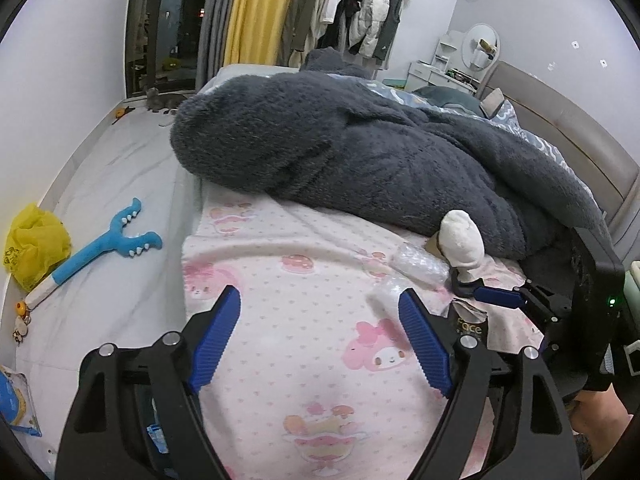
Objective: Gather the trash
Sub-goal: 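Grasp the black 'Face' tissue pack with the right tool, then grasp the bubble-wrap roll with the left tool while the right tool holds the tissue pack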
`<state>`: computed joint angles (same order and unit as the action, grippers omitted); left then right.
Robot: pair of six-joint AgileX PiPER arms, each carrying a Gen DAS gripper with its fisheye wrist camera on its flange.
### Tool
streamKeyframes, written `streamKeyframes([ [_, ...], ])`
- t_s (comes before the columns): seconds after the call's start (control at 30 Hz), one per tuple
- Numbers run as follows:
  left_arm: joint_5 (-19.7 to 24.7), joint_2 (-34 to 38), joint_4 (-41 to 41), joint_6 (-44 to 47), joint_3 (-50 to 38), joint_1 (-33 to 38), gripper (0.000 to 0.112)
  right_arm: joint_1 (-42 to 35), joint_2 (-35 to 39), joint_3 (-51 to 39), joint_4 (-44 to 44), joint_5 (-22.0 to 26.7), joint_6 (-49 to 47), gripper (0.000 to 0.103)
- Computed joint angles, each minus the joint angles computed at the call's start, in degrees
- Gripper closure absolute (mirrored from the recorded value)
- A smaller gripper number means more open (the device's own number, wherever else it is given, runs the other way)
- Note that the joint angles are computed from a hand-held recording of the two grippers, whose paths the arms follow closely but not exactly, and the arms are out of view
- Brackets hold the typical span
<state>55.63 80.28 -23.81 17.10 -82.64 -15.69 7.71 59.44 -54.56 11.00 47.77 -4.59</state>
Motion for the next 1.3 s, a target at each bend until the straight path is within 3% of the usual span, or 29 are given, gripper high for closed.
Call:
streamKeyframes([
  [0.6,-2.1,2.4,4.1,-6.2,0.0,-8.7,0.028,-12.2,-0.3,5.6,14.3,3.2,-17.8,0.004],
  [0.8,-2.8,3.4,6.2,-8.7,-0.1,-11.2,0.028,-14.3,-1.6,6.1,16.1,3.9,-20.6,0.021],
  [1.17,-4.7,5.1,12.2,-15.0,-0.4,-16.6,0.028,-13.8,-4.3,5.7,15.1,5.1,-19.6,0.028],
  [1.3,-4.8,6.3,15.1,-18.6,-0.9,-17.9,0.028,-19.1,-5.9,4.9,17.6,7.7,-22.9,0.028],
])
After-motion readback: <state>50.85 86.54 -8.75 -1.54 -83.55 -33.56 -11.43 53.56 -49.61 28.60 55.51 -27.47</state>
